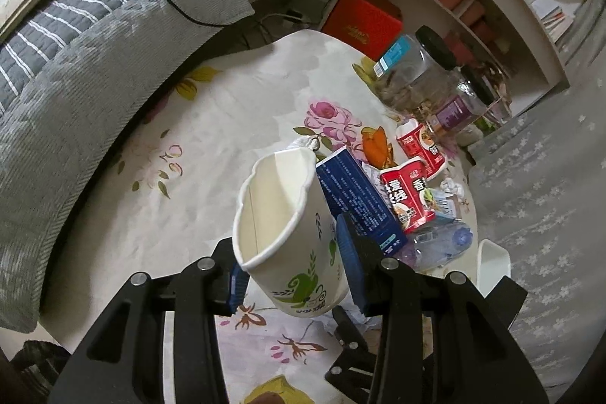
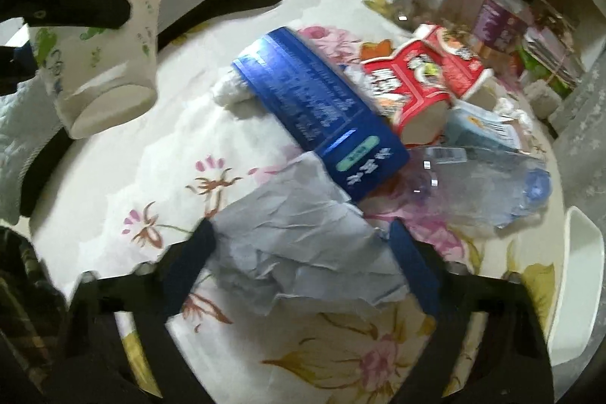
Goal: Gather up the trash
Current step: 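Grasp the crumpled white paper with the right tool while the left tool holds the cup, then carry the paper over the white bin and release it with the right tool while left carries cup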
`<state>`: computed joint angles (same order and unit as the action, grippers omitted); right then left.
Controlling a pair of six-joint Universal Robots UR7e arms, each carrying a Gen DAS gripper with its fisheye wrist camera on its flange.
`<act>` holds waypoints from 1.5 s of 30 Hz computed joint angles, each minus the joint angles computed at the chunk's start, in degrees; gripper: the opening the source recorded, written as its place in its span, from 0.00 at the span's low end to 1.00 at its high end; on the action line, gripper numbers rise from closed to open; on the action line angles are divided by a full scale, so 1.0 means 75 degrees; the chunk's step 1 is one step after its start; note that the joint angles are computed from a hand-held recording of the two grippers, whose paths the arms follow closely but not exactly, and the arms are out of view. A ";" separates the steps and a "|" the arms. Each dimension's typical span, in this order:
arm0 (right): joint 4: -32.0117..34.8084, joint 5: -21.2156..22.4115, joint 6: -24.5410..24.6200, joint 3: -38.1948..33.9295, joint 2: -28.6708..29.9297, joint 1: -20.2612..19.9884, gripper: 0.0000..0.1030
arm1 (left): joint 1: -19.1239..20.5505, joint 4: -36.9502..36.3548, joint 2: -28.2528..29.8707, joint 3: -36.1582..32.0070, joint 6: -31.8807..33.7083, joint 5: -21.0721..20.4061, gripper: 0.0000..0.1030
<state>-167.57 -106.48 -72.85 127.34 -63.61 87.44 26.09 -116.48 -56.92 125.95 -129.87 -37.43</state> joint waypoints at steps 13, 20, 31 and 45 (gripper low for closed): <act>0.1018 0.0921 0.0513 -0.0172 -0.0783 -0.0022 0.59 | 0.0003 0.0670 0.0209 -0.0318 -0.0083 0.0113 0.41; 0.1195 0.1477 0.0956 -0.0445 -0.1058 -0.0106 0.59 | 0.0040 0.1012 0.0516 -0.0729 0.0033 0.0344 0.41; 0.0215 0.2024 0.1787 -0.0943 -0.1131 -0.0420 0.59 | 0.0192 0.2419 0.1494 -0.2137 0.0134 0.1009 0.41; -0.1209 0.1912 0.2680 -0.1756 -0.0941 -0.0893 0.60 | 0.0402 0.3324 0.3163 -0.4465 0.1401 0.2277 0.41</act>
<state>-176.64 -92.14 -52.75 114.17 -70.67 80.74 29.10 -91.55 -33.20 92.46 -119.36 -20.35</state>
